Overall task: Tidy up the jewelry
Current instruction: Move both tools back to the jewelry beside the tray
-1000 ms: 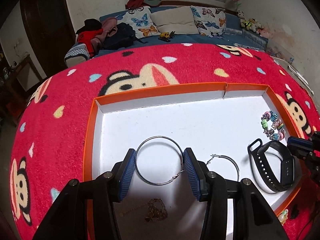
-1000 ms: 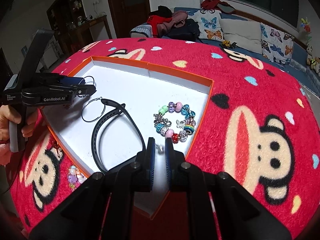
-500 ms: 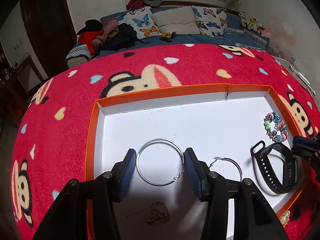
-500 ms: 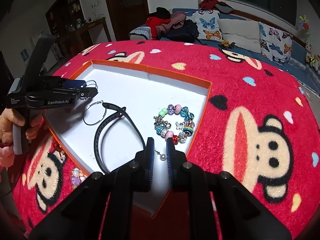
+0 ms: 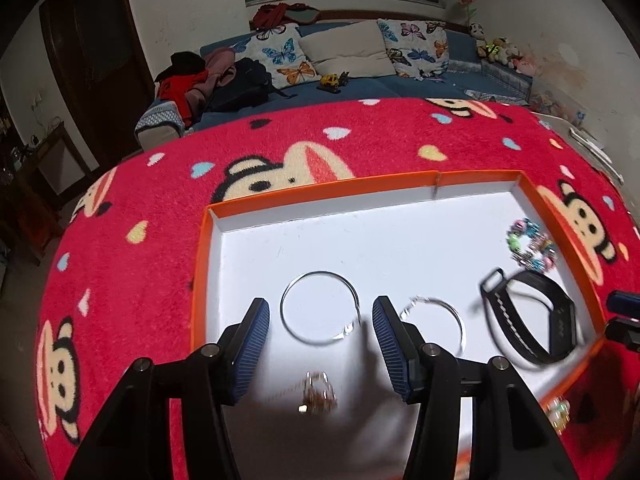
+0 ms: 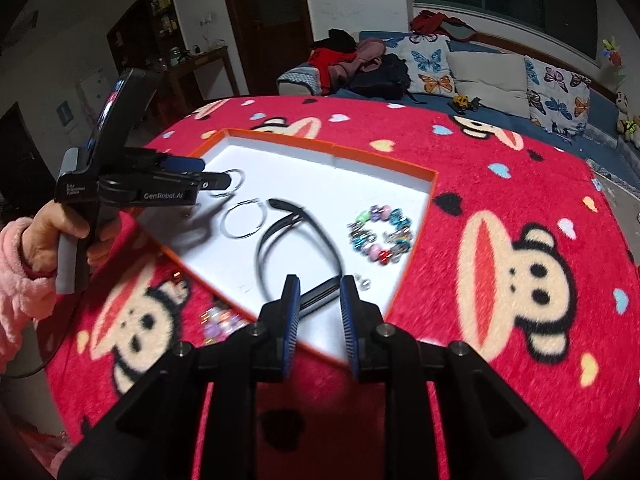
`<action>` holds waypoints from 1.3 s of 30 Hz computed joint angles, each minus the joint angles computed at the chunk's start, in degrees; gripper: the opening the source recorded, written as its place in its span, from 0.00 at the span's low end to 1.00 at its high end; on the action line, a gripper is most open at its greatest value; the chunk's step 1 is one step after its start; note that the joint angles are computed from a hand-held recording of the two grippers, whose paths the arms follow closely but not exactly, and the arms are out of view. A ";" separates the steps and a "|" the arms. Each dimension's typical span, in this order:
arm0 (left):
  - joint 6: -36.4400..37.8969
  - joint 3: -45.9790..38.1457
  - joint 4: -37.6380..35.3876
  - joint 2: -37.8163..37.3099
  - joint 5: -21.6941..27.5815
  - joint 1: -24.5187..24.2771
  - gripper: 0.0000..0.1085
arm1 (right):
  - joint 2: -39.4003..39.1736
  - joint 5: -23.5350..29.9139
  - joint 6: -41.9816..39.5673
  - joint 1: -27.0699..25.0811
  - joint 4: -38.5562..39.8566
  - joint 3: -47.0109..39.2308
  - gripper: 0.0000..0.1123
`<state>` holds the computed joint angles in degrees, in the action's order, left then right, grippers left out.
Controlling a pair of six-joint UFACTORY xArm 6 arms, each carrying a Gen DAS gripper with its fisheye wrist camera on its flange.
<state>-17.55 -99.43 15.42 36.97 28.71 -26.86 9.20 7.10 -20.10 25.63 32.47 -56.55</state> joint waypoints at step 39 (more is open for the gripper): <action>-4.47 37.19 -2.04 -20.31 -19.86 -5.02 0.30 | -4.36 -0.65 -13.02 6.18 20.84 6.76 0.22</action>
<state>-22.02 -62.24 13.37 16.65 8.85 -31.88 4.84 6.45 -33.12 31.81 53.31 -49.79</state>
